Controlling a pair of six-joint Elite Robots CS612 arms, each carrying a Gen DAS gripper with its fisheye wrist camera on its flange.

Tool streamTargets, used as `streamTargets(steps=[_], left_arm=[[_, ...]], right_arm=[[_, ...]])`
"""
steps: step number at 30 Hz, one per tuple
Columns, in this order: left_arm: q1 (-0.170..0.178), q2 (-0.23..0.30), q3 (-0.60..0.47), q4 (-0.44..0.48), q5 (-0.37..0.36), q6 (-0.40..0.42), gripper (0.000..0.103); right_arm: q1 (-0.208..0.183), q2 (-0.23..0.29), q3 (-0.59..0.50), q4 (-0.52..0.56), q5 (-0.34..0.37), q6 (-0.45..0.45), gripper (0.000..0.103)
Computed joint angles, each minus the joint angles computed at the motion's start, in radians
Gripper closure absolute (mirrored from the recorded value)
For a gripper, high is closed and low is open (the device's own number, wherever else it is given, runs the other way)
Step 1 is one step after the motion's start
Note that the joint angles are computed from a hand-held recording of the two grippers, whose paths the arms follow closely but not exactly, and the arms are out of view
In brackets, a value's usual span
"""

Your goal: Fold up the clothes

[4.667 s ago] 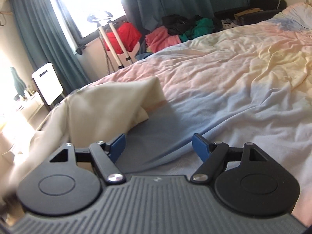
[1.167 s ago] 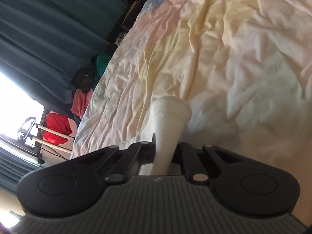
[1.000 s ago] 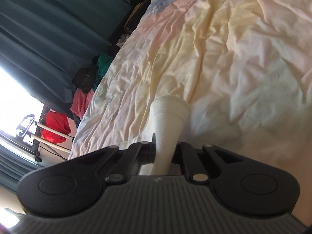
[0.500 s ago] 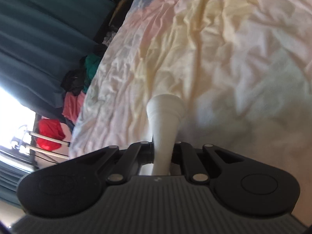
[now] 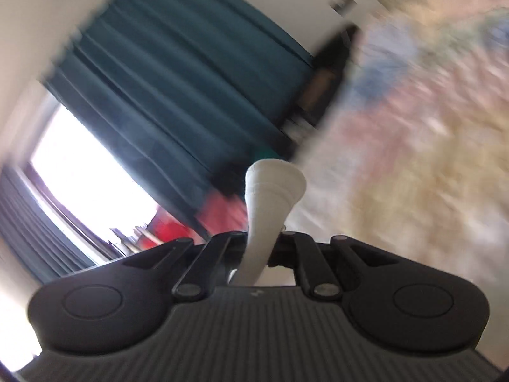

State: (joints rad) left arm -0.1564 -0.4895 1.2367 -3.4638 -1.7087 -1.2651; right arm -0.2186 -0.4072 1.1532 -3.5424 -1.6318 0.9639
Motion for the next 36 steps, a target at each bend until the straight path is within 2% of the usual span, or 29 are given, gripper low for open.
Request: streamTargets(steps=[3,5,8,10,13,15,16,17,18,19,20,21,23,26,31,36], left_arm=[[0.01,-0.028,0.049,0.156,-0.027,0.058,0.093],[0.015,-0.042,0.073,0.248,-0.034,0.108,0.092],[0.015,-0.047,0.081,0.248,-0.026,0.166,0.092],[0.01,-0.059,0.089,0.268,-0.009,0.203,0.09],[-0.009,-0.09,0.105,0.3,0.042,0.274,0.084],[-0.021,-0.112,0.109,0.348,0.079,0.336,0.073],[-0.028,-0.124,0.114,0.365,0.097,0.372,0.06],[-0.034,-0.136,0.121,0.38,0.115,0.406,0.05],[-0.041,-0.149,0.13,0.391,0.134,0.434,0.044],[-0.049,-0.162,0.138,0.403,0.161,0.462,0.034],[-0.061,-0.17,0.141,0.406,0.201,0.499,0.024],[-0.074,-0.182,0.154,0.39,0.245,0.542,0.021],[-0.1,-0.201,0.176,0.356,0.327,0.625,0.017],[-0.133,-0.213,0.18,0.306,0.387,0.709,0.012],[-0.187,-0.202,0.145,0.223,0.405,0.813,0.01],[-0.233,-0.162,0.071,0.191,0.399,0.896,0.01]], right_arm=[[-0.014,-0.02,0.117,0.099,0.031,0.13,0.097],[-0.019,-0.016,0.151,0.097,0.046,0.18,0.097],[-0.02,0.001,0.17,0.032,0.058,0.203,0.097],[-0.018,-0.007,0.161,0.082,0.051,0.151,0.096],[-0.016,-0.025,0.162,0.136,0.054,0.121,0.095],[-0.017,-0.038,0.172,0.15,0.056,0.101,0.091],[-0.017,-0.045,0.178,0.158,0.056,0.085,0.089],[-0.015,-0.057,0.187,0.173,0.046,0.057,0.077],[-0.012,-0.069,0.197,0.19,0.034,0.028,0.058],[-0.009,-0.075,0.2,0.191,0.019,-0.003,0.048],[-0.003,-0.08,0.204,0.176,-0.006,-0.034,0.031],[0.003,-0.084,0.209,0.16,-0.031,-0.066,0.024],[0.014,-0.096,0.213,0.141,-0.065,-0.13,0.023],[0.03,-0.112,0.206,0.118,-0.064,-0.215,0.023],[0.07,-0.134,0.171,0.093,-0.004,-0.351,0.023],[0.119,-0.142,0.122,0.081,0.062,-0.466,0.024]])
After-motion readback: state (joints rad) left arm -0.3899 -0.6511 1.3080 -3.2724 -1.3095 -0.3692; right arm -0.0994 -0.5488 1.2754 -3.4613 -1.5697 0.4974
